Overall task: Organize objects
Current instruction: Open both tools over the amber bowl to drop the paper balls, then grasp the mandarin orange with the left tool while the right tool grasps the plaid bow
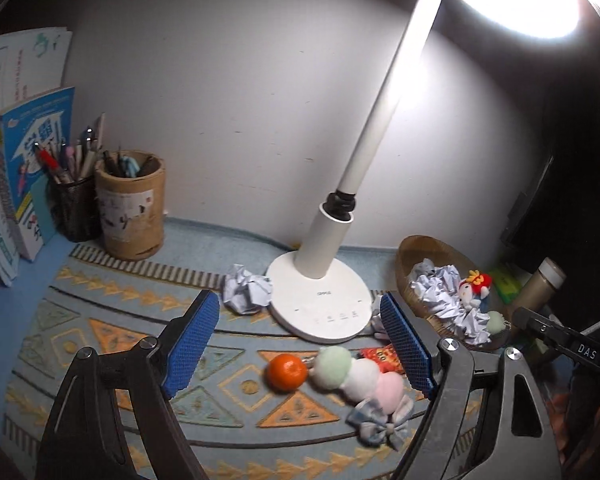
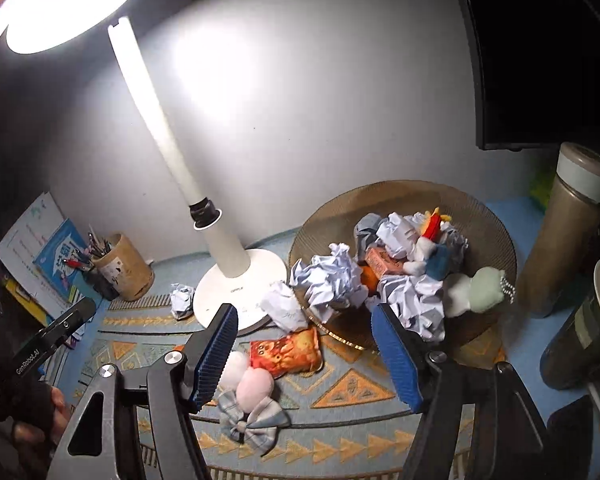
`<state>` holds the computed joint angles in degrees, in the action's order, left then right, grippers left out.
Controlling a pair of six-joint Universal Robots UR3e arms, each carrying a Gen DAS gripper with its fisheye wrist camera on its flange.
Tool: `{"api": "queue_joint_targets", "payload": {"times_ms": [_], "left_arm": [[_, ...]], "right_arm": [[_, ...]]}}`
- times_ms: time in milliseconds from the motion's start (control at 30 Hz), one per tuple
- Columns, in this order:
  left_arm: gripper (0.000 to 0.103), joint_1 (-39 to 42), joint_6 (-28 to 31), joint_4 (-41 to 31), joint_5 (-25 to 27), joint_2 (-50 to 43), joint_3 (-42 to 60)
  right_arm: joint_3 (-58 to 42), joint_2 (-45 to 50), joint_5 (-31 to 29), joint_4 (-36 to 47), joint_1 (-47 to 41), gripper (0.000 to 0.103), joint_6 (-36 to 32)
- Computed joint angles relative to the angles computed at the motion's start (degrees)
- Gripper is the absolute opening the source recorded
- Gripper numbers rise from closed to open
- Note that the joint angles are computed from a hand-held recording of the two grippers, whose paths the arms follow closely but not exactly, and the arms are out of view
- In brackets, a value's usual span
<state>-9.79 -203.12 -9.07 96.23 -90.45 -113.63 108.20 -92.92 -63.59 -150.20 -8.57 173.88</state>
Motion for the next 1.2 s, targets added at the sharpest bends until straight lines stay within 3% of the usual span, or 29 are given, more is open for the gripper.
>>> {"api": "queue_joint_targets", "payload": {"times_ms": [100, 167, 333, 633, 767, 900, 1200], "left_arm": [[0.082, 3.9, 6.0, 1.5, -4.5, 2.9, -9.9], [0.082, 3.2, 6.4, 8.3, -2.8, -0.1, -15.4], [0.082, 7.1, 4.6, 17.2, -8.7, -2.0, -23.8], [0.082, 8.7, 3.4, 15.2, -10.5, -1.4, -24.1], [0.082, 7.6, 3.7, 13.4, -9.5, -1.9, -22.9], [0.082, 6.3, 3.5, 11.3, -7.5, -2.7, -21.2], [0.082, 6.8, 3.8, 10.9, -8.6, -2.5, -21.5]], "right_arm": [[12.4, 1.2, -1.0, -16.7, 4.0, 0.068, 2.0], [17.0, 6.1, -4.1, -29.1, 7.7, 0.068, 1.8], [15.5, 13.7, -5.9, -30.8, 10.7, 0.068, 0.6], [14.6, 15.3, -1.6, -26.0, 7.7, 0.069, 0.8], [15.4, 14.9, -3.3, -28.5, 8.9, 0.091, 0.7], [15.1, 14.9, -4.2, -28.1, 9.7, 0.091, 0.1], [14.6, 15.2, -3.0, -26.2, 8.9, 0.091, 0.2]]}}
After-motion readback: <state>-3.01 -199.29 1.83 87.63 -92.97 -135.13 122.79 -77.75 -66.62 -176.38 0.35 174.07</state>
